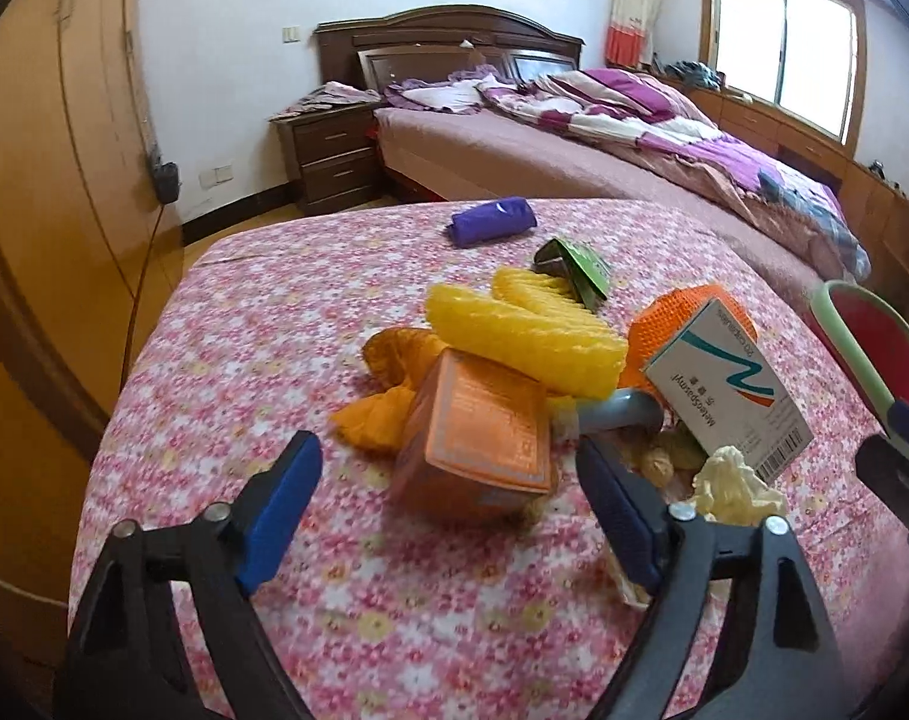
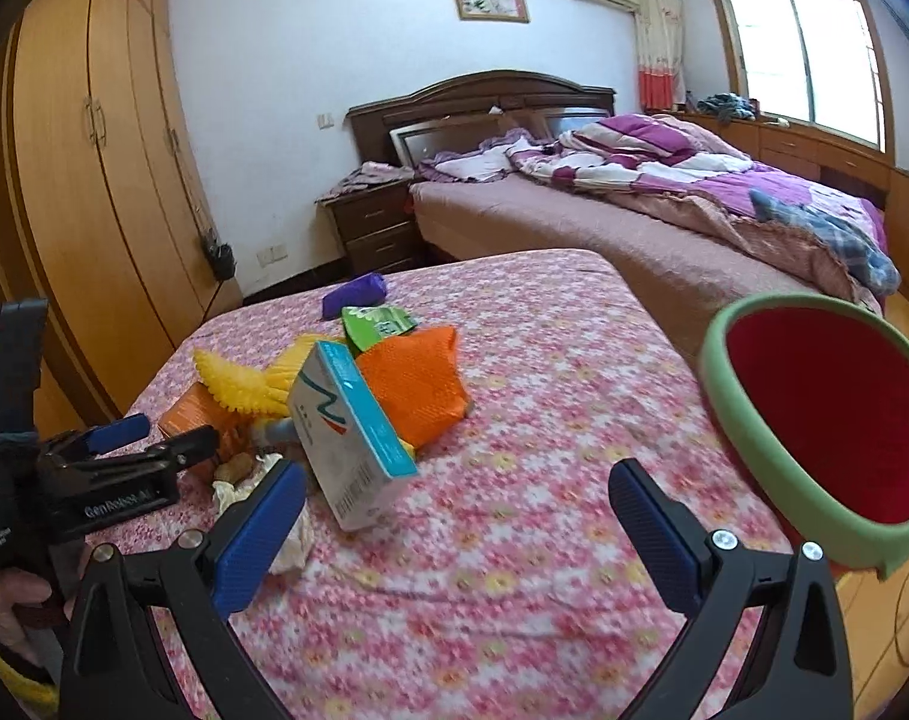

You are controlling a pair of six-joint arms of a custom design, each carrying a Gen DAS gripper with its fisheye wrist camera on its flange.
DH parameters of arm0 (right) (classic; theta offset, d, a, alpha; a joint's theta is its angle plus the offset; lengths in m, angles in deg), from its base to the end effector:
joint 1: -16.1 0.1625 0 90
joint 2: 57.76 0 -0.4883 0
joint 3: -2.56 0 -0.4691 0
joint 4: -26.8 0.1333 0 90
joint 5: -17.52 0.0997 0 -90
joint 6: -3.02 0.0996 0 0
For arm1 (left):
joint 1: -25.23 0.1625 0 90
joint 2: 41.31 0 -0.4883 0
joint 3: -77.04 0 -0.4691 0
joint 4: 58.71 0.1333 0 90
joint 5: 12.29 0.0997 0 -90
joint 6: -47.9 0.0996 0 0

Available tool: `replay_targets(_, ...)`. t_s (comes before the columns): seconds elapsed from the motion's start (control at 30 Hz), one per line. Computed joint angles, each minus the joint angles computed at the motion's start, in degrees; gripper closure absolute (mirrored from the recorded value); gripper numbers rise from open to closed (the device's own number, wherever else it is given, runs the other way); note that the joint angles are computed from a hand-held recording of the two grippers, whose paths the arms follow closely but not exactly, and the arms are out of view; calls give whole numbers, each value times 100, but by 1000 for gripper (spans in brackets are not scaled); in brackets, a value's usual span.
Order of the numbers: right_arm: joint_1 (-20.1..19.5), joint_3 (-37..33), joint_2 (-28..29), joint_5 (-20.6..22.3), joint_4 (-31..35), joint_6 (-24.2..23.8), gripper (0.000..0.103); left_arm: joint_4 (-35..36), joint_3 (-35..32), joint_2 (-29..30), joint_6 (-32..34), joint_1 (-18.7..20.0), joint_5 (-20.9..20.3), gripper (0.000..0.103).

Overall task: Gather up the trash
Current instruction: 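Grasp the orange cardboard box with the left tool while the right tool grasps the white-teal medicine box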

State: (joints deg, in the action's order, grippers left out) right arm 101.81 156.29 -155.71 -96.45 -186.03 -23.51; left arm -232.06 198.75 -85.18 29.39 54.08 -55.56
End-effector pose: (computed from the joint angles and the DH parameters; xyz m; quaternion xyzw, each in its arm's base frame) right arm 0.0687 -0.3250 0.3145 0.0447 -0.8223 0.4748 0.3104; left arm -0.3882 -0.4489 -0.0161 0.3156 0.8611 -0.2876 0.2759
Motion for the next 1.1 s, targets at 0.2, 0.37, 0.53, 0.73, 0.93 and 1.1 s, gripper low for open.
replay_targets(0.2,123,-236,483,-131,62,83,7,67,-120,1,76,267,-460,27)
replay_targets(0.37,156,-426,625,-215,536,311,18,169,-178,-18,61,446,-931,43)
replay_targets(0.53,94,-503,627,-173,910,520,39,25,-88,-83,97,437,-1050,44)
replay_targets(0.73,89,-389,524,65,846,489,64,74,-60,-164,-64,455,-1181,51)
replay_targets(0.93,138,-190,316,284,723,484,77,1,118,-366,-291,333,-1139,52)
replay_targets(1.1,334,-22,155,253,446,386,82,-57,267,-540,-423,160,-1079,57)
